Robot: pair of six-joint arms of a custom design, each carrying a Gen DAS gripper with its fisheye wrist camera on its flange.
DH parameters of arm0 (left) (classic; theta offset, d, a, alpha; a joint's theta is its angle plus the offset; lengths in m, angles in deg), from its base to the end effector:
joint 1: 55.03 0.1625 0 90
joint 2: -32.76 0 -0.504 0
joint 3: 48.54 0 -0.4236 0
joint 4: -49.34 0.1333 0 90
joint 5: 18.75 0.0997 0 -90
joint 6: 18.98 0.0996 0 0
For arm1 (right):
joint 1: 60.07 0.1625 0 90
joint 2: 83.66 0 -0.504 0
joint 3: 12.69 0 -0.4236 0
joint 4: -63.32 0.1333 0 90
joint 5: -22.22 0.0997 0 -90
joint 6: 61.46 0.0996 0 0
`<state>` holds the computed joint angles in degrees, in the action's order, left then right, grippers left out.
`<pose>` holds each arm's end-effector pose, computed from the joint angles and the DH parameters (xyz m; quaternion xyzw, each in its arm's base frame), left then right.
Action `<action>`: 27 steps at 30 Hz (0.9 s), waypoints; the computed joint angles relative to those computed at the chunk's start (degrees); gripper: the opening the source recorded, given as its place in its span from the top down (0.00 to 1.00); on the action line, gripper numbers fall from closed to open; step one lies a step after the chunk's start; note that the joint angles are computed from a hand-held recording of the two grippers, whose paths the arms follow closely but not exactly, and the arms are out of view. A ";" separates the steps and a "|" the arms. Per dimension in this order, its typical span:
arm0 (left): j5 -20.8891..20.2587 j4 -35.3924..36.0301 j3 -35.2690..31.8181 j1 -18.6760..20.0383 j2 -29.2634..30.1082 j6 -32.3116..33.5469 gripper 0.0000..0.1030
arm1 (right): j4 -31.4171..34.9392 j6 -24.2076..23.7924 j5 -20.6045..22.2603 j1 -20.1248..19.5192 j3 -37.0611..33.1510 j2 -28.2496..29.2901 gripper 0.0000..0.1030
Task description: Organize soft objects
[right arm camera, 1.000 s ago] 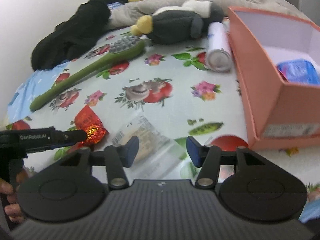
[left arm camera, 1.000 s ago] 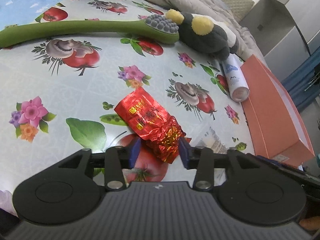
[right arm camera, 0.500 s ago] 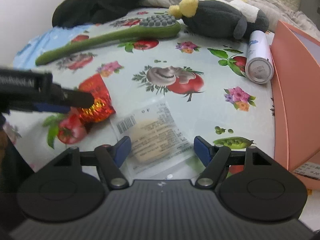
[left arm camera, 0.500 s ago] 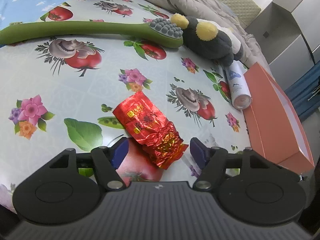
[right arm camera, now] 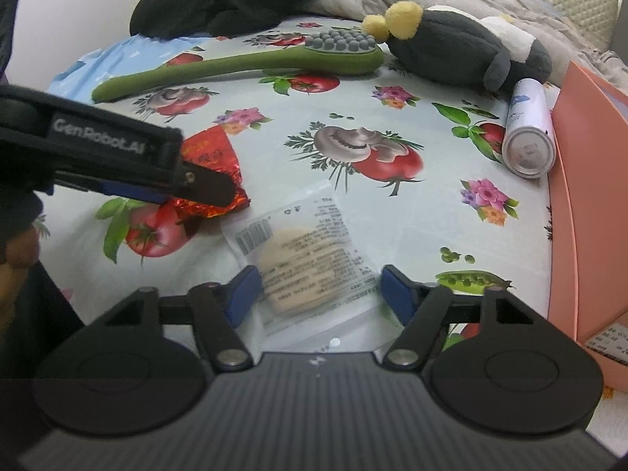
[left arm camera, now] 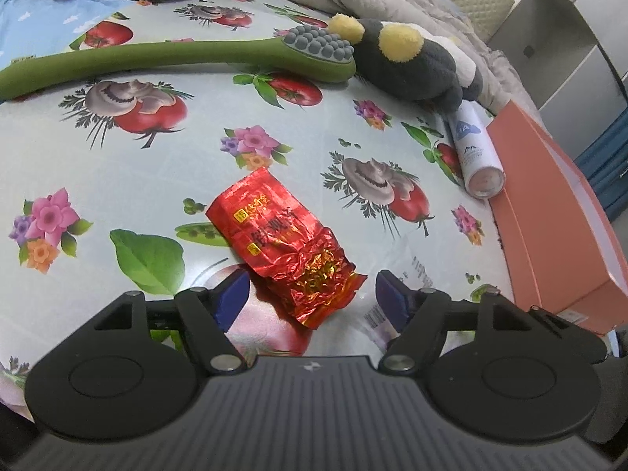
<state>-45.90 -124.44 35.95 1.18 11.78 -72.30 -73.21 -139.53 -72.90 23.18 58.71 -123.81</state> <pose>-0.2431 -0.7624 -0.0443 -0.2329 0.8123 -0.4625 0.2685 0.0213 -0.8783 0.1983 0.5724 -0.8079 0.0682 0.1223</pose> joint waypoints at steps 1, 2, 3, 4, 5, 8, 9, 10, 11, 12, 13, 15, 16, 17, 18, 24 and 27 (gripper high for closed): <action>-0.24 -0.04 -0.12 0.03 0.03 0.22 0.27 | 0.28 0.05 0.06 -0.01 0.04 -0.09 0.40; -0.18 0.29 -0.31 0.03 0.10 0.19 0.27 | 0.05 -0.20 0.02 0.01 0.31 -0.22 0.43; -0.03 0.90 -0.58 0.03 0.18 0.06 0.27 | -0.26 -0.55 -0.06 0.04 0.65 -0.37 0.45; 0.06 1.27 -0.72 0.04 0.23 0.05 0.27 | -0.38 -0.78 -0.12 0.08 0.93 -0.52 0.50; 0.19 1.60 -0.88 0.03 0.31 0.00 0.27 | -0.96 -1.05 -0.29 0.17 1.31 -0.67 0.54; 0.62 2.37 -1.29 0.00 0.51 -0.21 0.27 | -2.58 -1.79 -0.59 0.27 2.13 -0.94 0.58; 0.77 2.68 -1.44 0.01 0.57 -0.26 0.27 | -2.79 -1.51 -0.57 0.25 2.12 -0.95 0.60; 0.96 3.23 -1.65 -0.01 0.62 -0.47 0.27 | -3.10 -1.06 -0.60 0.25 2.07 -0.94 0.64; 1.20 3.63 -1.85 -0.02 0.69 -0.64 0.27 | -3.80 -0.54 -0.66 0.25 2.09 -0.92 0.67; 1.45 4.22 -2.05 -0.03 0.74 -0.85 0.27 | -4.60 -0.14 -0.69 0.24 2.09 -0.87 0.68; 1.80 5.02 -2.33 -0.05 0.81 -1.07 0.27 | -5.77 0.41 -0.78 0.24 2.11 -0.75 0.69; 2.44 6.38 -2.82 -0.04 0.99 -1.17 0.27 | -7.52 1.85 -0.97 0.18 1.82 -0.49 0.70; 2.67 6.75 -3.05 -0.03 1.10 -1.09 0.27 | -8.33 2.98 -1.12 0.11 1.48 -0.29 0.71; 2.96 6.91 -3.27 -0.01 1.25 -0.82 0.27 | -9.09 4.12 -1.28 0.05 1.16 -0.10 0.71; 3.39 7.61 -3.63 -0.02 1.43 -0.61 0.27 | -9.56 5.17 -1.36 -0.04 0.78 0.09 0.71; 6.14 13.28 -6.22 -0.02 2.81 1.50 0.28 | -10.64 8.02 -1.47 -0.53 -0.05 0.67 0.71; 6.55 14.03 -7.18 0.11 3.39 3.46 0.32 | -12.77 7.71 -1.37 -0.54 1.04 0.61 0.70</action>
